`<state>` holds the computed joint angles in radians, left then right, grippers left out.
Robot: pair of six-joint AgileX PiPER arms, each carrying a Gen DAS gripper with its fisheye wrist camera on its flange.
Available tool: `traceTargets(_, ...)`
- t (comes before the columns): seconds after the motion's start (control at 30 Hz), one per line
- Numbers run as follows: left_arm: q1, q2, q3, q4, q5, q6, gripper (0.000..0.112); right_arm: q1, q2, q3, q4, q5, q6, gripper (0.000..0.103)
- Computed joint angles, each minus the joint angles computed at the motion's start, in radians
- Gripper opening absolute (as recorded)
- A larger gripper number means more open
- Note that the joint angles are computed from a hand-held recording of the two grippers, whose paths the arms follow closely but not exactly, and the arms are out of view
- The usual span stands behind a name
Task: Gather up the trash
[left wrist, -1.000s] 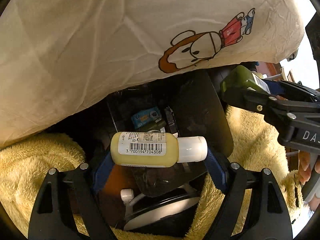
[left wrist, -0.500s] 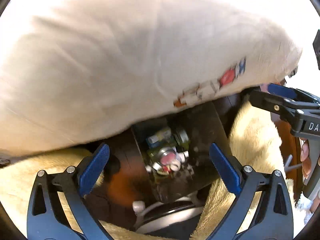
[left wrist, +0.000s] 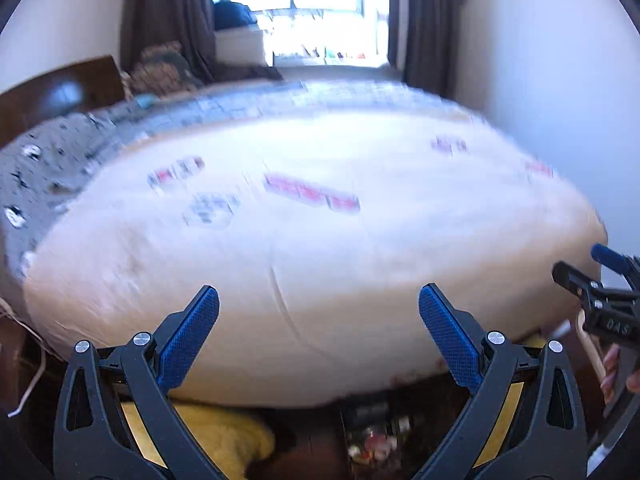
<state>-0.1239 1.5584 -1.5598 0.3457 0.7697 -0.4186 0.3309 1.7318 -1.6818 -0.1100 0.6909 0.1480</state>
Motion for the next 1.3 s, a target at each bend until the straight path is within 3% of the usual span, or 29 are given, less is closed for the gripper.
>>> traceTargets(0.33, -0.035, 0.006, -0.196, 0.028, 0.118, -0.041, 0.095, 0.036, -0.005, -0.218, -0.050, 0.126, 0.031, 0.099)
traceTargets(0.63, -0.076, -0.043, -0.146, 0.087, 0.102, -0.106, 0.095, 0.079, -0.068, -0.166, -0.170, 0.119, 0.132, 0.099)
traceTargets(1.3, -0.084, -0.064, -0.119, 0.098, 0.114, -0.117, 0.095, 0.085, -0.085, -0.152, -0.153, 0.095, 0.130, 0.100)
